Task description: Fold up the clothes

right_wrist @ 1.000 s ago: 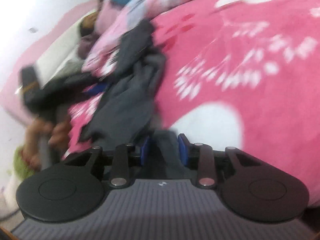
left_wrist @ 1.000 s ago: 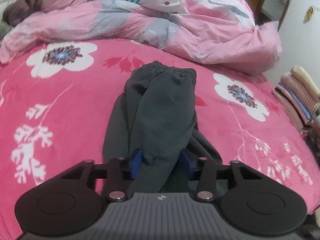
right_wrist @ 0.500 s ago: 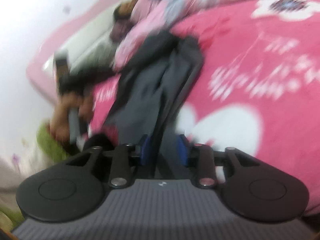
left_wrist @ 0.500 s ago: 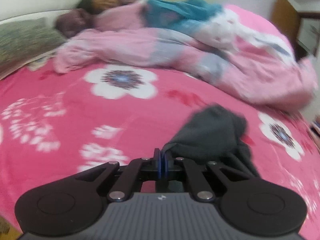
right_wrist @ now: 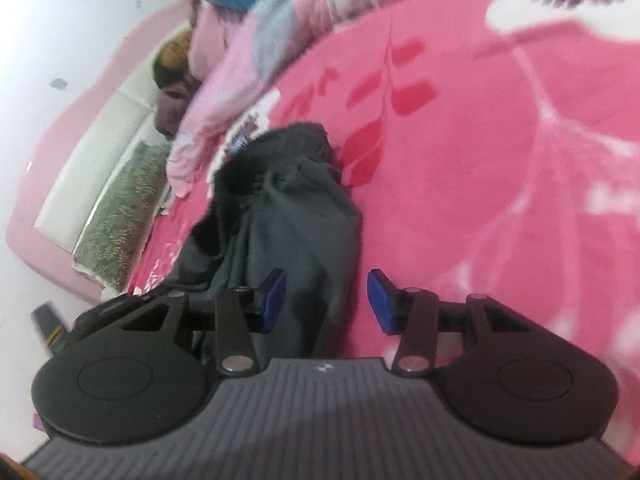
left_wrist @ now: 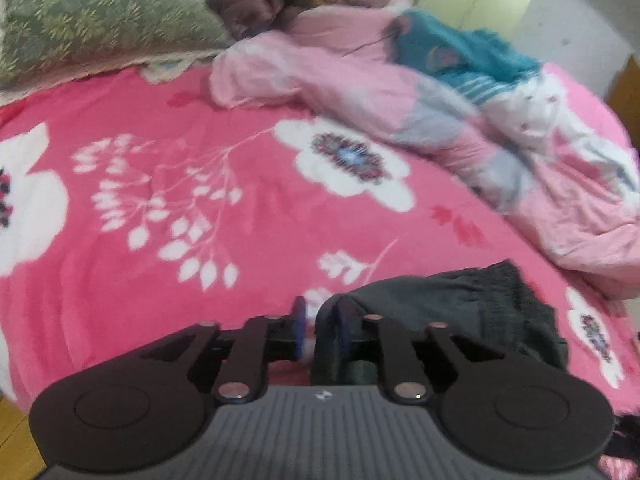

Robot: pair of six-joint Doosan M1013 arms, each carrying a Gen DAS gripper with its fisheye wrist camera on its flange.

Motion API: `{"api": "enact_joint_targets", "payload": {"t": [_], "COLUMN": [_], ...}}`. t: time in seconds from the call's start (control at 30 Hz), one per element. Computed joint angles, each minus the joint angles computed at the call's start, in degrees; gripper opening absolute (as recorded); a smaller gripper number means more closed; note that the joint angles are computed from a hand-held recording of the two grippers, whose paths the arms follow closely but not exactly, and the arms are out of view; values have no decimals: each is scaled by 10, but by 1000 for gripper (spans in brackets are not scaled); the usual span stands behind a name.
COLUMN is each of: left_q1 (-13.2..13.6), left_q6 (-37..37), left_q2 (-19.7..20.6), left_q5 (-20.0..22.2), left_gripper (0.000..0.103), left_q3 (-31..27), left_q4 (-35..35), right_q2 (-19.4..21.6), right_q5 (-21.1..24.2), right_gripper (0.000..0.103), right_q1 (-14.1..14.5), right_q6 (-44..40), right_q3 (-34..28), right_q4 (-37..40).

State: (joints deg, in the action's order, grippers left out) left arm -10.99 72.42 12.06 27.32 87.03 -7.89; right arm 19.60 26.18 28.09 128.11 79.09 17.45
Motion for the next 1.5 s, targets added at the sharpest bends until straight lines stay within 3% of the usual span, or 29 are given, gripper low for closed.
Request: {"api": "enact_joint_targets", "payload": {"t": [0.07,0.1,0.23,0.27,0.33,0.37,0.4,0.47,0.63,0.8,0.97,1.17,1.27,1.33,1.4,1.43,1.5], "left_q1": [5,7,7,6,1,-4,-9,-14,-24,-44,-63,-73,-74,-73,-71,-68,-64], "left_q6": [77,109,162,163,143,130,119,107,129,206,251,255,236,220,195,196,195], "left_q2": [-4,-3,12,18,24,24,25,27,31,60,101,155,182,200,210,208,200], "left_q5": [-13,-13,22,34,42,38,40,46,20,12,30,78,129,166,194,191,182], "left_gripper": [53,56,57,56,51,35,7,7,6,6,6,6,9,19,36,37,49], "left_q3": [8,9,-6,-12,-17,-17,-19,-25,-47,-99,-167,-243,-270,-289,-298,-293,-284], "left_q4": [-75,-104,-135,-135,-107,-81,-56,-40,-64,-110,-130,-106,-82,-66,-52,-61,-66], "right_q2": [10,12,21,23,28,31,34,35,6,-21,-43,-55,-54,-48,-50,-51,-54], "right_q5": [-1,-4,-5,-3,3,6,9,9,-5,73,109,97,86,86,74,68,61], "right_gripper": [46,46,44,39,18,5,4,3,3,3,3,3,4,6,18,19,27], "right_q1": [-3,-4,1,4,7,7,8,11,7,-3,-22,-56,-74,-85,-92,-95,-100], "right_q6": [-28,-45,-71,-59,-41,-35,-30,3,159,212,249,297,291,256,253,250,246], "right_q3": [-8,-9,-16,-20,-28,-33,-37,-44,-36,-41,-24,12,30,40,54,61,71], "right_q4": [45,67,89,70,48,42,36,-15,-234,-383,-465,-513,-494,-441,-415,-401,-380]}}
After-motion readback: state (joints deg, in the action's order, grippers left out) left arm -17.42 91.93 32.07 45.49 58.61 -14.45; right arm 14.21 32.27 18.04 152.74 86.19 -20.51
